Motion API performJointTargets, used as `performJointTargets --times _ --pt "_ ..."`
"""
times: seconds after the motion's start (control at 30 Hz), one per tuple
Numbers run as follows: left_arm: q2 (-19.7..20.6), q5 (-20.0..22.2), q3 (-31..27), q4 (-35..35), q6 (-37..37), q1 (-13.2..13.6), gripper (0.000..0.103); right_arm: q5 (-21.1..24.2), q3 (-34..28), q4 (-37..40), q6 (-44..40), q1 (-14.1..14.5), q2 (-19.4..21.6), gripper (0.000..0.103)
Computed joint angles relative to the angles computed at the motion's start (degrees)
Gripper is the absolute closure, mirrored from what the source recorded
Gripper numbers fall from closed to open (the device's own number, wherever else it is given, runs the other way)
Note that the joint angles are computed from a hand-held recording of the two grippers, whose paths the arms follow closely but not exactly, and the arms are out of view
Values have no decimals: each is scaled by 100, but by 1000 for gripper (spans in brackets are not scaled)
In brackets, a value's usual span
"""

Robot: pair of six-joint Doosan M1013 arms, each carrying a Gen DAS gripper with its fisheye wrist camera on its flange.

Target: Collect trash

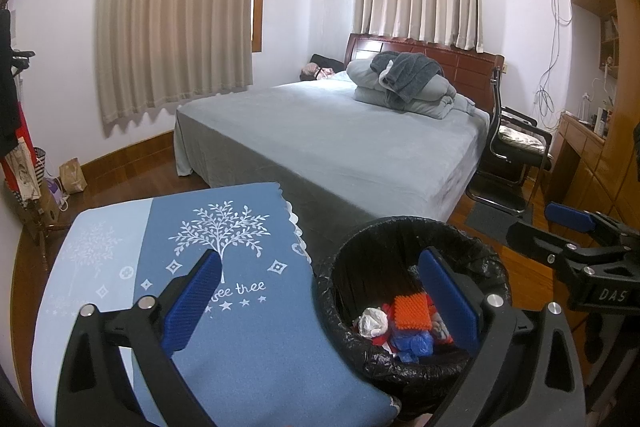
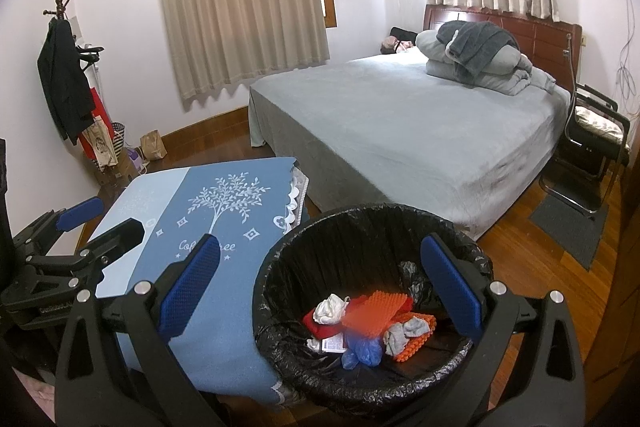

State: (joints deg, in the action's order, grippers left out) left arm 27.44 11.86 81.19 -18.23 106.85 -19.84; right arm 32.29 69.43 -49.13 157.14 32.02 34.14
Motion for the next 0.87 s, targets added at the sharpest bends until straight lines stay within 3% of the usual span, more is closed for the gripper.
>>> performJointTargets --times 0.87 --pt "-48 -26 109 -103 105 -19 6 25 7 24 20 31 6 5"
